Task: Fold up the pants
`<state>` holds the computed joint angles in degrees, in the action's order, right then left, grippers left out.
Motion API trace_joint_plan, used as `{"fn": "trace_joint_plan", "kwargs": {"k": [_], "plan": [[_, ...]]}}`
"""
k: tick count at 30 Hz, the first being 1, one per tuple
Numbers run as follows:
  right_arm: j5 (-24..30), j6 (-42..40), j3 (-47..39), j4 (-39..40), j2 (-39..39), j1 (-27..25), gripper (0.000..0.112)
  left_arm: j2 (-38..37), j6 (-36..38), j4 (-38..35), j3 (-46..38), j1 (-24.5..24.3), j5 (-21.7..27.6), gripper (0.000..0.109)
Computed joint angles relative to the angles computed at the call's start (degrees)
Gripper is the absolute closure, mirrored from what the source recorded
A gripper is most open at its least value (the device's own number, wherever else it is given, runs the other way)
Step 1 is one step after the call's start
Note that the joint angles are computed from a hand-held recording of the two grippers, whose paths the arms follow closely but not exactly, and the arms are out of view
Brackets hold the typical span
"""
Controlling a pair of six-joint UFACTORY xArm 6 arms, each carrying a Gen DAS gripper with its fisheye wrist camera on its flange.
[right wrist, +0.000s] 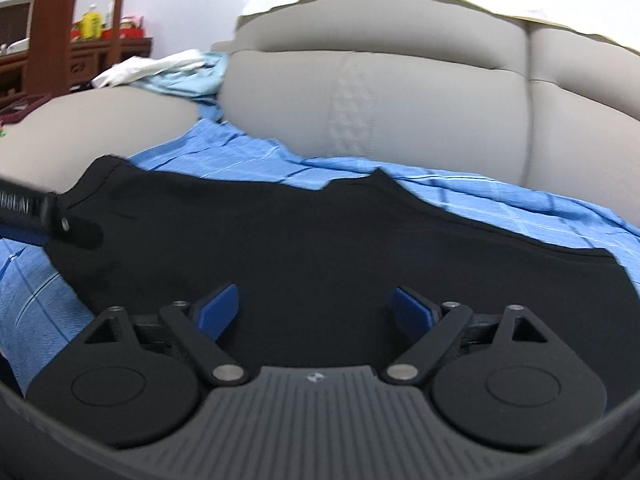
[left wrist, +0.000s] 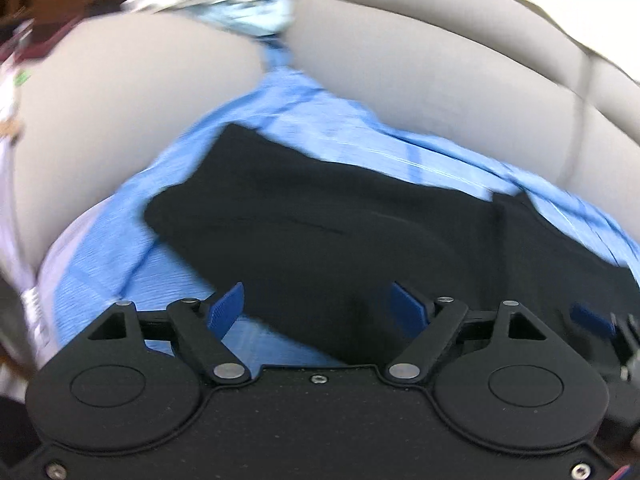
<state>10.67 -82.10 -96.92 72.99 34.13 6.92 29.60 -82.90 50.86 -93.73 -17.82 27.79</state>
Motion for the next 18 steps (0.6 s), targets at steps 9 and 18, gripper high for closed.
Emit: {"fn": "trace_joint_plan", "kwargs": {"k": [9,18], "plan": [[-3.0,-2.9,-1.6,3.3,2.6,2.0,0.009,-1.3,-12.9,4.6,4.0,4.9,-1.1,0.039],[-9.1,-12.9,-3.0,14.4,3.3,3.5,0.009,2.1,-25.3,8.6,2.4,7.9,-8.6,0.036]]}}
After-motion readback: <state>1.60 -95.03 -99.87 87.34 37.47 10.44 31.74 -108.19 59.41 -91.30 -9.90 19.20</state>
